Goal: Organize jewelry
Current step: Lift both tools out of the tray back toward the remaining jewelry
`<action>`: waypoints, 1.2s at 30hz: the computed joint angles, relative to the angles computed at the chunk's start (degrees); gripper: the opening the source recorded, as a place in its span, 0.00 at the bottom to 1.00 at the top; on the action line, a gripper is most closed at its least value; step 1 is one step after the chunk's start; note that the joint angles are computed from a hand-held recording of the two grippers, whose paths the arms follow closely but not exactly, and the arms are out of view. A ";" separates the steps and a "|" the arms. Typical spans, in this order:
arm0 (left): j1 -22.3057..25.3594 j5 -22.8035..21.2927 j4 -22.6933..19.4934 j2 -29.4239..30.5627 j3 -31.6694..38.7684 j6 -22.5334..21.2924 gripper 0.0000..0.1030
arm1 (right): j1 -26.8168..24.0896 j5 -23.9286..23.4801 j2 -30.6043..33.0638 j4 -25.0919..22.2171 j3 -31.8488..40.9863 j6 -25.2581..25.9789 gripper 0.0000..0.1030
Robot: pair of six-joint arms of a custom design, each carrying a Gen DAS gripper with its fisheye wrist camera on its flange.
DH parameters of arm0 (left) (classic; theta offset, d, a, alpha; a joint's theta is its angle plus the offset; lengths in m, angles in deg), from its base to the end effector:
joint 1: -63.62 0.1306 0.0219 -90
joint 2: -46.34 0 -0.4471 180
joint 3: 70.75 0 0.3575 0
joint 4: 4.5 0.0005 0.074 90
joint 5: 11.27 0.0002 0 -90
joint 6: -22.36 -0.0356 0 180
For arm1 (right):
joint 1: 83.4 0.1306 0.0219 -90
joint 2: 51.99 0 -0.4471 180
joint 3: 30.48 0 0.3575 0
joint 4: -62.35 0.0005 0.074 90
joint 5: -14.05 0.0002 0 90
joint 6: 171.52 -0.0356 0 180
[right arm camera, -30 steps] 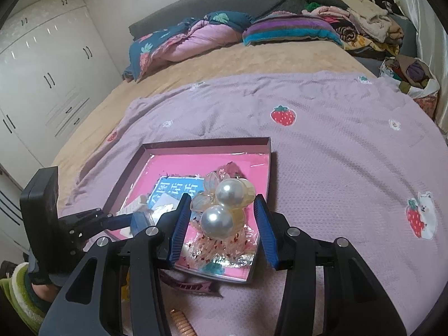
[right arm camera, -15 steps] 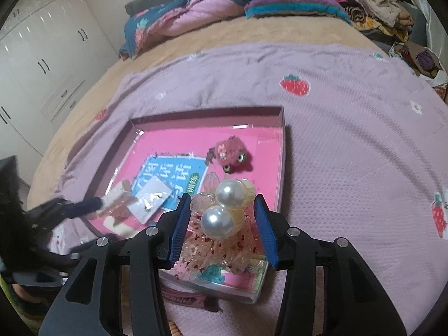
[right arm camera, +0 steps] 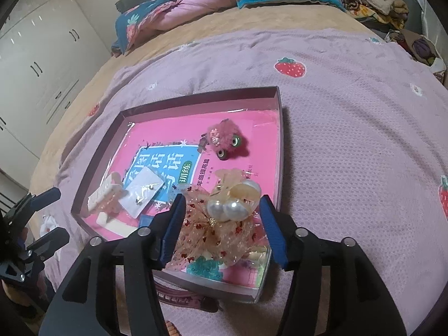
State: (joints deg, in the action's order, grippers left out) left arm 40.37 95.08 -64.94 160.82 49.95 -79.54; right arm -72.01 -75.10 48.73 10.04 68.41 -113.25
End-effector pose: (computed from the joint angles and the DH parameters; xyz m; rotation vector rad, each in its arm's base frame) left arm 0.5707 -0.2566 0.4884 0.8703 2.3615 -0.4396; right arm 0.5163 0.1030 0.4695 0.4544 2.4986 0.2844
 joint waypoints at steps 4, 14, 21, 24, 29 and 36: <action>0.36 -0.35 0.61 -0.84 -0.40 0.61 0.91 | 0.28 0.55 -1.36 0.68 -0.52 -0.74 0.61; 1.61 -2.07 3.35 -3.77 -1.93 2.13 0.91 | 1.76 4.38 -5.37 0.87 -1.14 -1.06 0.71; 2.81 -1.59 4.43 -5.75 -2.55 2.83 0.91 | 3.15 6.46 -7.35 0.70 -0.42 -0.95 0.73; 3.25 -1.42 4.95 -6.74 -2.96 3.17 0.91 | 3.97 7.54 -8.06 0.50 -0.01 -0.74 0.74; 3.72 -1.44 5.77 -8.26 -3.76 3.56 0.91 | 5.64 9.53 -9.52 0.25 0.57 -0.34 0.75; 4.38 -0.81 6.88 -10.14 -5.23 4.15 0.91 | 7.78 12.26 -11.49 -0.23 0.90 -0.10 0.77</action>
State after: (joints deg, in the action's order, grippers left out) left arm 44.74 94.28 -58.06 150.68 44.72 -75.39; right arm -64.23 -62.84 37.24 9.81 69.32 -113.35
